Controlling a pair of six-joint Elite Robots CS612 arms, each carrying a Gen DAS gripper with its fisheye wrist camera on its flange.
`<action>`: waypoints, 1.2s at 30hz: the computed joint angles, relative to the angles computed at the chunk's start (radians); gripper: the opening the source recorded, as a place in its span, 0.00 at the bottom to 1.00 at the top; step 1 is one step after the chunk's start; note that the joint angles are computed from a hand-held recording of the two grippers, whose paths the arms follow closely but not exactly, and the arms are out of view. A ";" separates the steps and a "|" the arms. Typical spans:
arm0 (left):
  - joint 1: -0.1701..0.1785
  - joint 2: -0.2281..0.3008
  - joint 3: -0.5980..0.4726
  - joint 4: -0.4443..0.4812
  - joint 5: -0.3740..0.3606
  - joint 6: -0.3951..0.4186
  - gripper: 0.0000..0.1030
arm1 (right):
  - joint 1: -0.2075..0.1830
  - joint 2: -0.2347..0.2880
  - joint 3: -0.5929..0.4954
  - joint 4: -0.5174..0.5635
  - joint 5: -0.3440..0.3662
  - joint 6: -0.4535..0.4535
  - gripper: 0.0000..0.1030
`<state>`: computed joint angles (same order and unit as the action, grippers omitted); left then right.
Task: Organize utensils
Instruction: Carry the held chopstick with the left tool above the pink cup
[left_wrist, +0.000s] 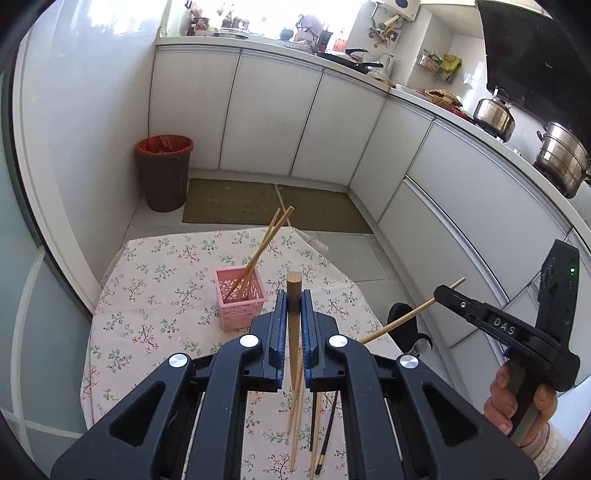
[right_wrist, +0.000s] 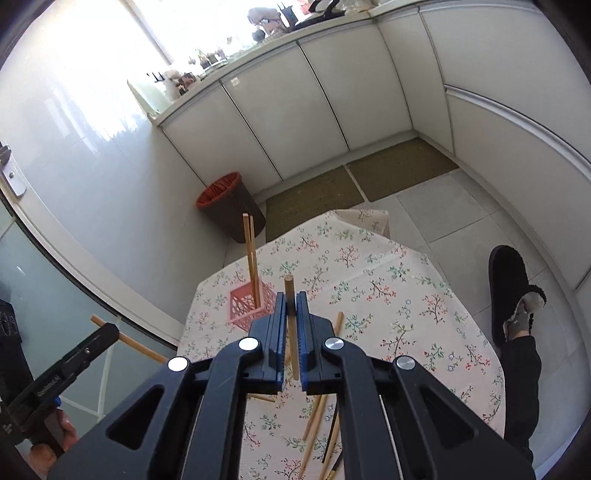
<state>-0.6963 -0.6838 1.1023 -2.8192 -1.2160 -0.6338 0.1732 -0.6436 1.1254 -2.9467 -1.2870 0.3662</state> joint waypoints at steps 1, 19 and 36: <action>-0.001 0.002 -0.007 -0.002 0.016 -0.002 0.06 | -0.001 0.001 -0.009 -0.004 0.004 0.005 0.05; 0.037 0.131 -0.270 0.135 0.278 -0.085 0.07 | 0.002 0.069 -0.181 0.025 0.059 0.014 0.05; 0.028 0.042 -0.018 -0.126 0.304 -0.245 0.27 | 0.062 0.205 -0.428 0.102 -0.021 -0.107 0.06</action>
<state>-0.6686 -0.6413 1.0841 -2.9456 -0.9116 -0.8787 0.2350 -0.4384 0.6969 -2.8445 -1.3078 0.2596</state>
